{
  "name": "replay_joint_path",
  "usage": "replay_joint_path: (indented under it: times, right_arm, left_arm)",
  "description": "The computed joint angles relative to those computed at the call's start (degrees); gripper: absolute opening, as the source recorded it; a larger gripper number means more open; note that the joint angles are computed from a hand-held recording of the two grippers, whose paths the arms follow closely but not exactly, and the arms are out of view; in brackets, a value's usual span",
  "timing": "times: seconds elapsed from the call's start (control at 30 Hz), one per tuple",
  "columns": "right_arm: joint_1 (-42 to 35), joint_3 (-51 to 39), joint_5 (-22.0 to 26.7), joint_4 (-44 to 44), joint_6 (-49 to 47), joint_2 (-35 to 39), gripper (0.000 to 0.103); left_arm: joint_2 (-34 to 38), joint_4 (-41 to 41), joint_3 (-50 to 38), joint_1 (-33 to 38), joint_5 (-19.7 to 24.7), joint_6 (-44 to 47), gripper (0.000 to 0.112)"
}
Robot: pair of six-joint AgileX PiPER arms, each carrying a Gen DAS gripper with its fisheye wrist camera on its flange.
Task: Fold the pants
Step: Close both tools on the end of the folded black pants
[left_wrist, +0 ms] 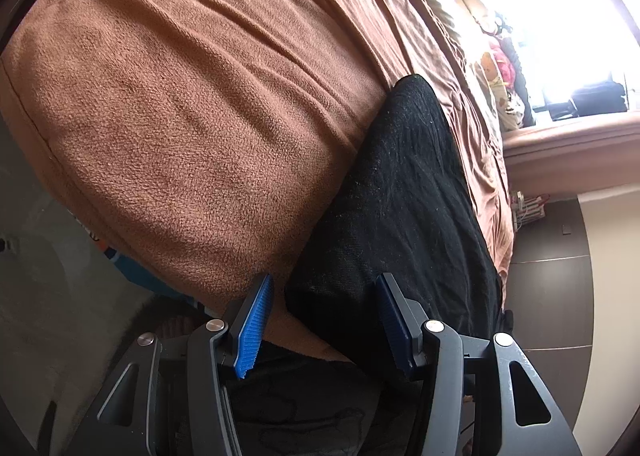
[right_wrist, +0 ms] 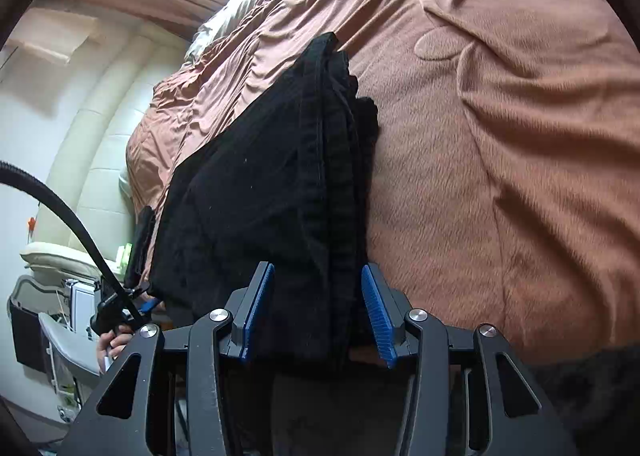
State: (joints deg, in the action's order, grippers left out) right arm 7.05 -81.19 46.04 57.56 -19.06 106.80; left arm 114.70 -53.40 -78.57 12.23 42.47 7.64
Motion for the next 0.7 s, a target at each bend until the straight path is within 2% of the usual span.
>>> replay_joint_path:
  times: [0.13,0.3,0.37,0.47,0.53,0.6,0.7]
  right_arm:
    - [-1.2,5.8,0.4,5.7,-3.7,-2.4,0.044]
    - [-3.6,10.7,3.4,16.6,-10.4,-1.2,0.046]
    - [-4.3,11.6,5.1,20.7,-12.4,0.5,0.056]
    - [-4.5,11.8,6.8,24.3,-14.9,2.7,0.056]
    - [-4.8,11.4,9.6,27.5,-17.4,4.4,0.056]
    - [-4.7,10.2,9.6,27.6,-17.6,5.0,0.056]
    - [-5.4,10.8,8.8,32.3,-21.4,5.9,0.056]
  left_arm:
    - [0.1,-4.8,1.2,0.3,0.3,4.4,0.055]
    - [-0.2,-7.7,1.9,-0.3,-0.4,7.3,0.057]
    - [-0.9,-9.0,2.7,-0.3,-0.5,8.7,0.057]
    - [-1.7,-10.4,3.4,0.1,-0.6,10.3,0.057]
    - [-2.1,-11.7,4.2,0.5,-0.8,11.6,0.057]
    - [-2.1,-12.8,4.9,0.8,-1.0,12.7,0.057]
    - [-2.4,-14.3,5.9,0.8,-1.4,13.9,0.057]
